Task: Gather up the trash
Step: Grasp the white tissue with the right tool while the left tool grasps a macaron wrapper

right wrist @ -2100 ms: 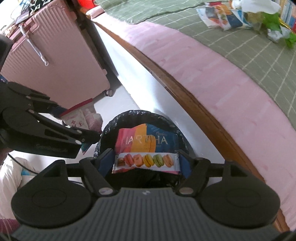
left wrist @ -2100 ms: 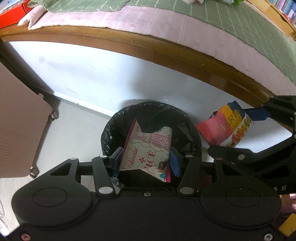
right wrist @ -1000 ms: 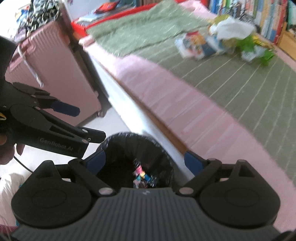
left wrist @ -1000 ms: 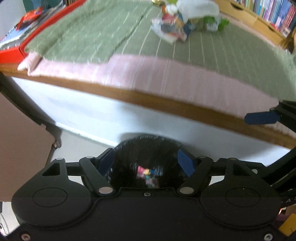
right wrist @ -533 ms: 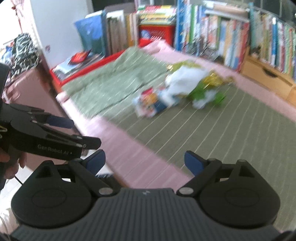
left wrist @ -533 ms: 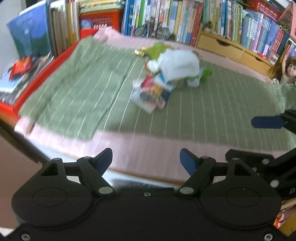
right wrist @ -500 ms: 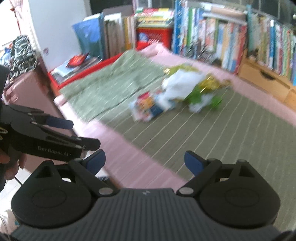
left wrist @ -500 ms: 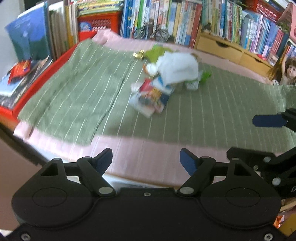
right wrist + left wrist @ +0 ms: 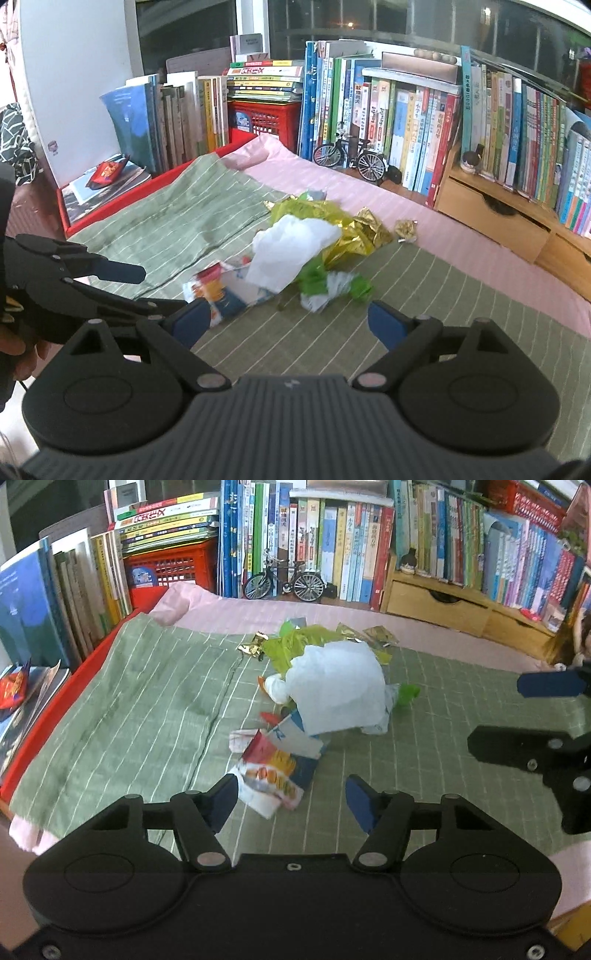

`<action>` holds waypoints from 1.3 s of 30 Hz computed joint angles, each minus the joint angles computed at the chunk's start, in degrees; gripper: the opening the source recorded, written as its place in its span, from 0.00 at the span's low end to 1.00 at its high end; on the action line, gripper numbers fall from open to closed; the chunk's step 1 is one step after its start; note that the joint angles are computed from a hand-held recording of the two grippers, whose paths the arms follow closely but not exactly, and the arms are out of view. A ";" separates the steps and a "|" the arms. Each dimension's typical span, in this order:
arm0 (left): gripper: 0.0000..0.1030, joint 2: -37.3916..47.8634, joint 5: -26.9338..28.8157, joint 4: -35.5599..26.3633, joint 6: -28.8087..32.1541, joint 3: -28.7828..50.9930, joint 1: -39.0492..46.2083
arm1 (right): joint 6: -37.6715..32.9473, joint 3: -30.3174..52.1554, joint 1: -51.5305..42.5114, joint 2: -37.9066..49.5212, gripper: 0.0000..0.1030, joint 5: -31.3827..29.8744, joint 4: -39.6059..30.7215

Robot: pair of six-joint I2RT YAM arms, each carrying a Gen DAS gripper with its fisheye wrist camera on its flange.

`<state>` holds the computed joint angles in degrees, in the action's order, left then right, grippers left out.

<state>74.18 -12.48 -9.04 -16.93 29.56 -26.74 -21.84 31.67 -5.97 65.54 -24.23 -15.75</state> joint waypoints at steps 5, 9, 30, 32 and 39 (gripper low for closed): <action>0.60 11.22 -0.15 4.15 0.33 4.39 1.39 | -2.32 4.52 0.10 10.90 0.93 -0.65 4.43; 0.60 19.43 0.01 7.37 0.44 7.14 3.04 | -3.73 8.65 1.47 19.79 0.93 -0.14 8.32; 0.59 29.30 -0.98 9.99 -1.01 11.42 4.25 | -8.24 24.22 9.97 42.66 0.93 -0.26 11.92; 0.56 29.23 -1.13 9.89 -1.40 11.37 4.06 | -8.52 24.76 10.37 43.72 0.92 0.06 11.63; 0.46 28.73 -2.43 9.53 -3.67 11.23 2.86 | -7.98 24.70 9.95 44.39 0.72 0.36 11.62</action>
<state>102.91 -14.91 0.49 -20.60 40.79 -23.88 -29.82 56.37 3.97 109.93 -23.86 -4.14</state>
